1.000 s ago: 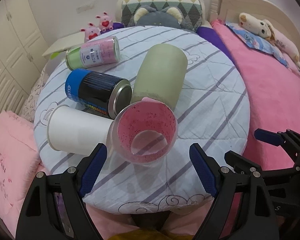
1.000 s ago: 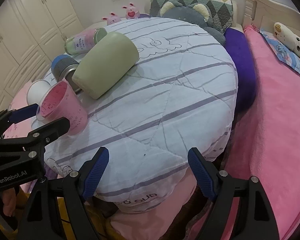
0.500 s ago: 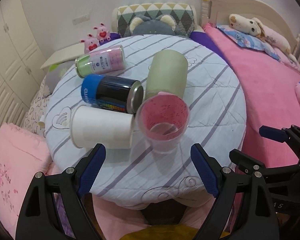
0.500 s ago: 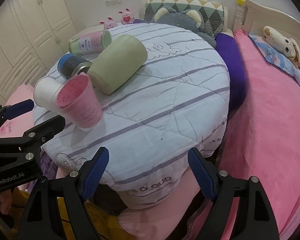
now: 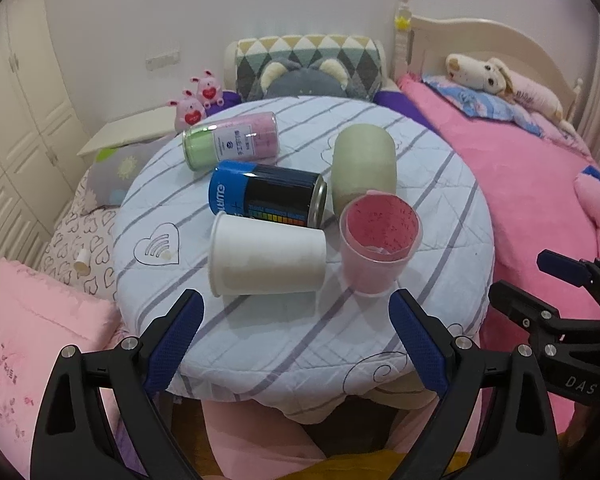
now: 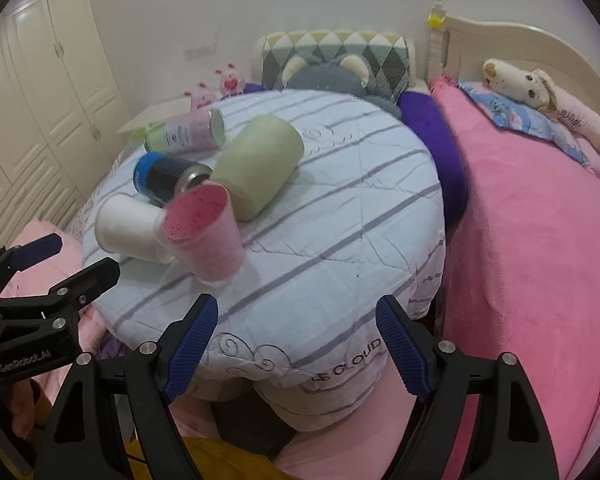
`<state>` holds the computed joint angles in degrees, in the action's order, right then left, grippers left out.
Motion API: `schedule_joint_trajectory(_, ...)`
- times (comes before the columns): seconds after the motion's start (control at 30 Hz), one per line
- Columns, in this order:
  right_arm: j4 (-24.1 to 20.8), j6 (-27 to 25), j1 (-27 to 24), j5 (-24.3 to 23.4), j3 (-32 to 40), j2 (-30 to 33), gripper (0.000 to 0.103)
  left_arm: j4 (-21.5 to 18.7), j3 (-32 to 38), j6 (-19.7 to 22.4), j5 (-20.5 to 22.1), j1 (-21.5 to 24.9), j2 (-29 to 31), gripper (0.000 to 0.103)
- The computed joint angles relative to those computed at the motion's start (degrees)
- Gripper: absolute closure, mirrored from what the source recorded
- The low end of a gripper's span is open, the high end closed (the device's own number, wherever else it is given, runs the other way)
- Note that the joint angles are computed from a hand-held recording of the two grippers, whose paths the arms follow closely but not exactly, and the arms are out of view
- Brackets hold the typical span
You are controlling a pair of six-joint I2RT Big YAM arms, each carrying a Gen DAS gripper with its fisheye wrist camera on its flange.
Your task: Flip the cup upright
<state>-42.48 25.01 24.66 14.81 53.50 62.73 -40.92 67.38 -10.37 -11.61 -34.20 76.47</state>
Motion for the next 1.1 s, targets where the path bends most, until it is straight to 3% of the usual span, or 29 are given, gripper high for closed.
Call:
schedule_joint_trajectory(0.27, 5.7, -0.6, 4.7, 7.3, -2.9, -2.4, 0.02, 6.9, -4.7, 0.1, 0.3, 0.3, -3.3, 0.008)
schedule_joint_trajectory(0.5, 13.9, -1.1, 5.8, 12.6, -7.1, -4.3, 0.02, 11.1, -7.5, 0.3, -0.8, -0.6, -5.6, 0.005)
schedule_joint_trajectory(0.83, 22.0, -1.4, 6.9, 15.3, -11.7, -7.2, 0.02, 18.5, -11.5, 1.3, -6.3, -2.7, -7.8, 0.004)
schedule_joint_trajectory(1.1, 24.6, 1.5, 6.9, 15.9, -13.6, -6.9, 0.02, 26.0, -15.5, 1.6, -5.5, -2.9, -9.4, 0.004)
